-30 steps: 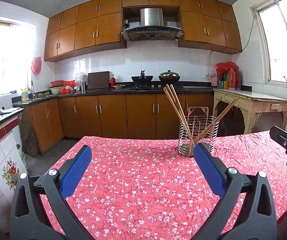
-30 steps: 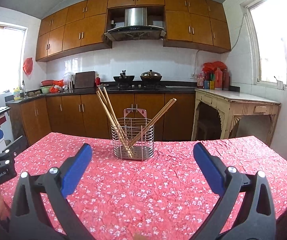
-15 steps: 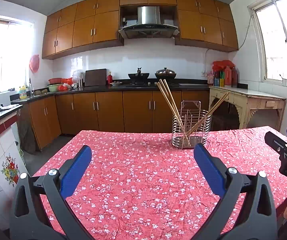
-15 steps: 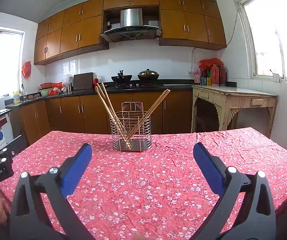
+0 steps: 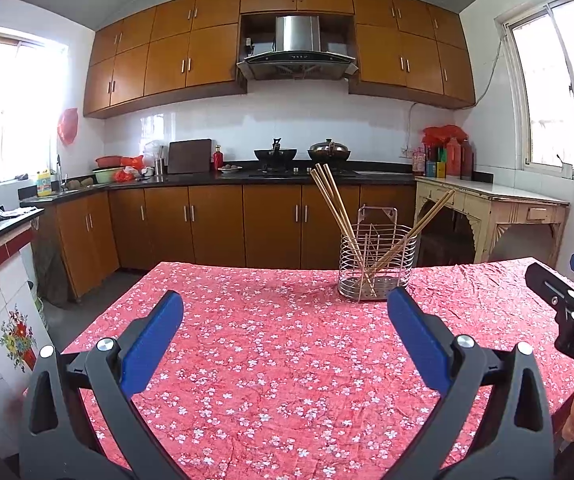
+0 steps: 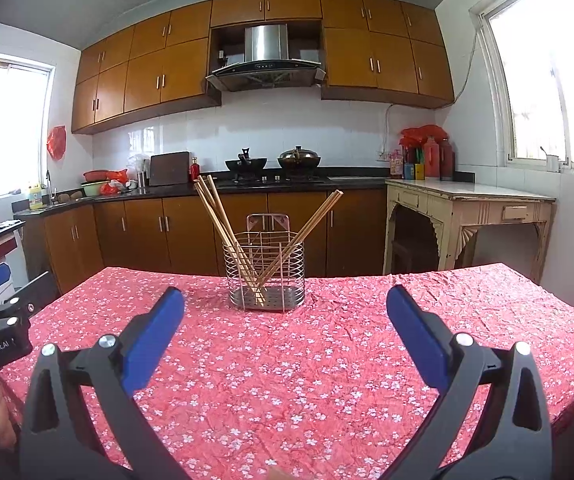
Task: Organize utensils
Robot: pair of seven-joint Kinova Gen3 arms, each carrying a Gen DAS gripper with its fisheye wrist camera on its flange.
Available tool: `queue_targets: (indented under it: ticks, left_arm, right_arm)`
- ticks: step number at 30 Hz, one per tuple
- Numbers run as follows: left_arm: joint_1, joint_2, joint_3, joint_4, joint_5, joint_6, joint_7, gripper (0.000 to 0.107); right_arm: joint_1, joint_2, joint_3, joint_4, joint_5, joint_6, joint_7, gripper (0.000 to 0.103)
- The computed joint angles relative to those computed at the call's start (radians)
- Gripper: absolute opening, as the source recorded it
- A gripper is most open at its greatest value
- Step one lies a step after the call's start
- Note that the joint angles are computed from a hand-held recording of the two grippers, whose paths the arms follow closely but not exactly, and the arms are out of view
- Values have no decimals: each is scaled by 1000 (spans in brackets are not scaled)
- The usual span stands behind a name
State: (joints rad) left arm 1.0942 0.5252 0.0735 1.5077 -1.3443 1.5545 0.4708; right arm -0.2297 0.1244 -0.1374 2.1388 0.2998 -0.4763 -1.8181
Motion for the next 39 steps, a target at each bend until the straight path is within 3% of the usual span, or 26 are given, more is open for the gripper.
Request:
queue_targets:
  ticks: [39]
  left_arm:
    - [5, 11, -10, -23, 6, -12, -4, 101]
  right_arm:
    - [1, 7, -3, -6, 8, 7, -14, 99]
